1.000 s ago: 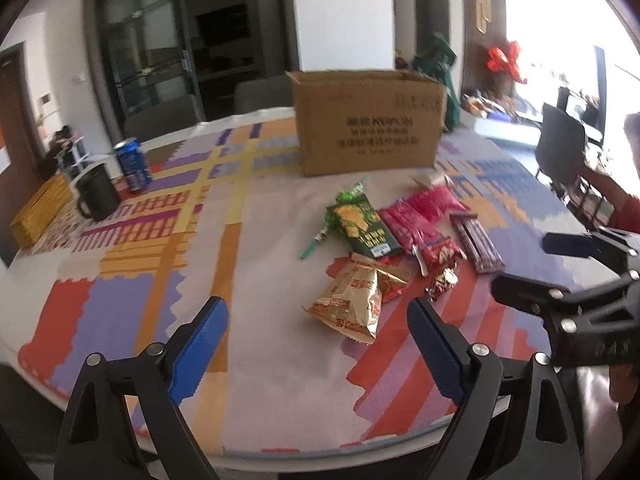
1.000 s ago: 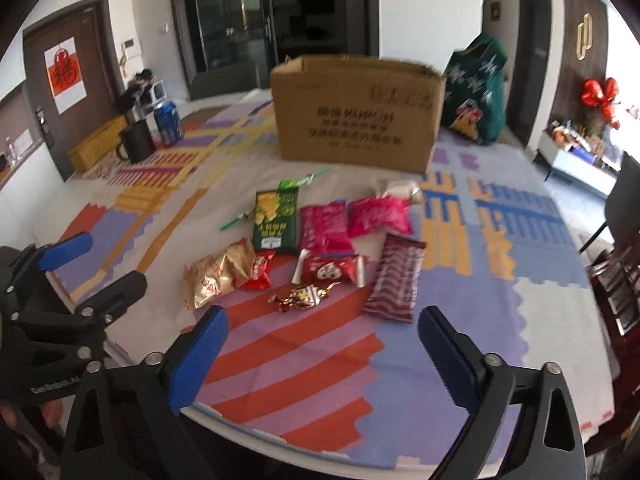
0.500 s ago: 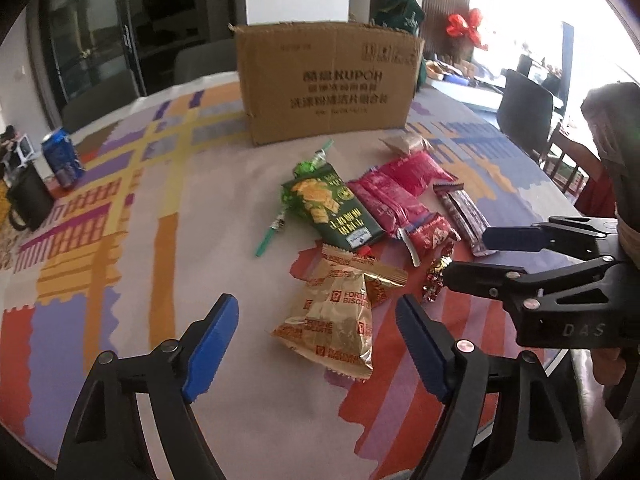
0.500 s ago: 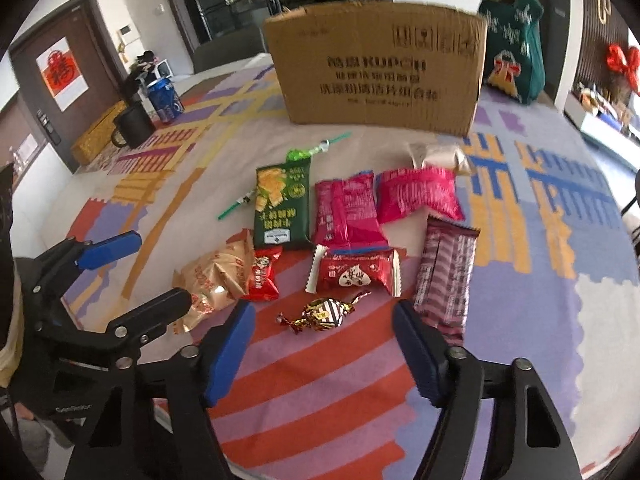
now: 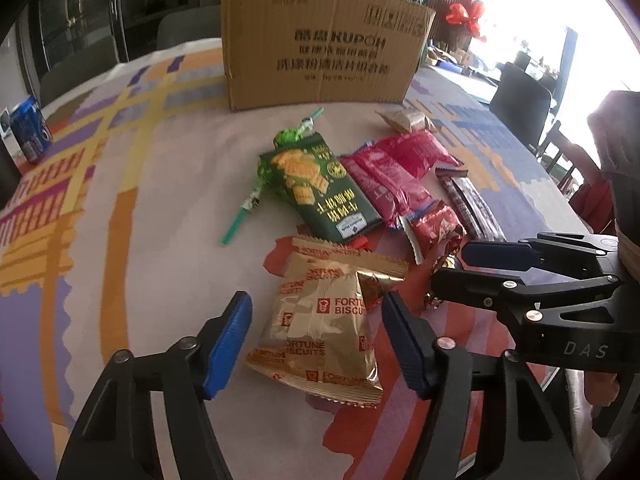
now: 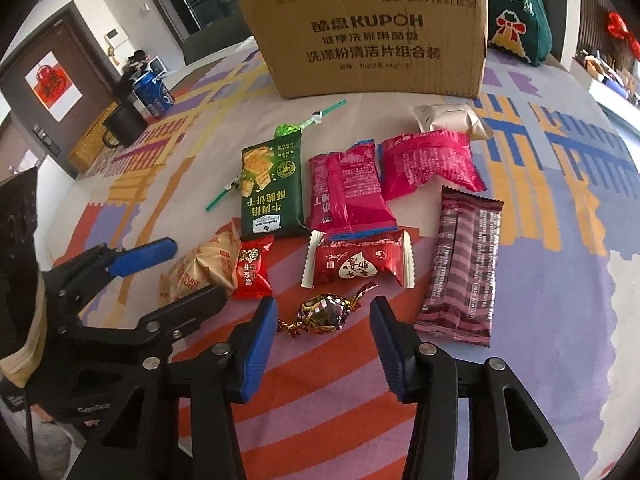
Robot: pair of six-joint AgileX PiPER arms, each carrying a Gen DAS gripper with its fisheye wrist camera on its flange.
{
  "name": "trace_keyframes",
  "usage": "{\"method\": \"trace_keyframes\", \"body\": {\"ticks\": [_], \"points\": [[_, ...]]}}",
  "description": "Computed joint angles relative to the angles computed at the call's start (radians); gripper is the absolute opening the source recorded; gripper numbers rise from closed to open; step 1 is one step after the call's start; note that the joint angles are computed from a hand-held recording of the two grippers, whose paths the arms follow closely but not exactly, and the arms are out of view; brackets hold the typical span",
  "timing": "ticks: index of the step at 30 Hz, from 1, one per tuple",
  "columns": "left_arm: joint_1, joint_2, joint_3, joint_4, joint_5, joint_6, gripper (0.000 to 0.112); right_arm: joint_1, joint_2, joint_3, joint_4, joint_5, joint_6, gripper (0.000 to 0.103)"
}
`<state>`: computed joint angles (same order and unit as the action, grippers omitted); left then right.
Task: Organize snacks
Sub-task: 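Reach the left tool to the gold Fortune Biscuits bag while the right tool reaches the gold candy, then close the left tool on the biscuit bag while the right tool grips the gold candy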
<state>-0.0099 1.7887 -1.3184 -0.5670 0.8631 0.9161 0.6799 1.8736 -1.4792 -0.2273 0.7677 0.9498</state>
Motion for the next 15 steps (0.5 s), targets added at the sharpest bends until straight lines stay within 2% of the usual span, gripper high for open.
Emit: {"method": "trace_keyframes", "body": {"ticks": [4, 12, 14, 15], "points": [[-0.004, 0.023, -0.016, 0.012, 0.017, -0.046, 0.055, -0.009, 0.009, -0.001, 0.031, -0.012, -0.025, 0.044], [0.0, 0.002, 0.006, 0.003, -0.004, -0.109, 0.052, -0.023, 0.017, 0.005, 0.073, -0.037, -0.056, 0.04], [0.002, -0.007, 0.012, 0.004, -0.011, -0.12, 0.052, -0.024, 0.012, 0.015, 0.074, -0.044, -0.056, 0.03], [0.001, -0.015, 0.018, 0.007, -0.016, -0.127, 0.051, -0.026, 0.011, 0.017, 0.081, -0.047, -0.063, 0.03]]}}
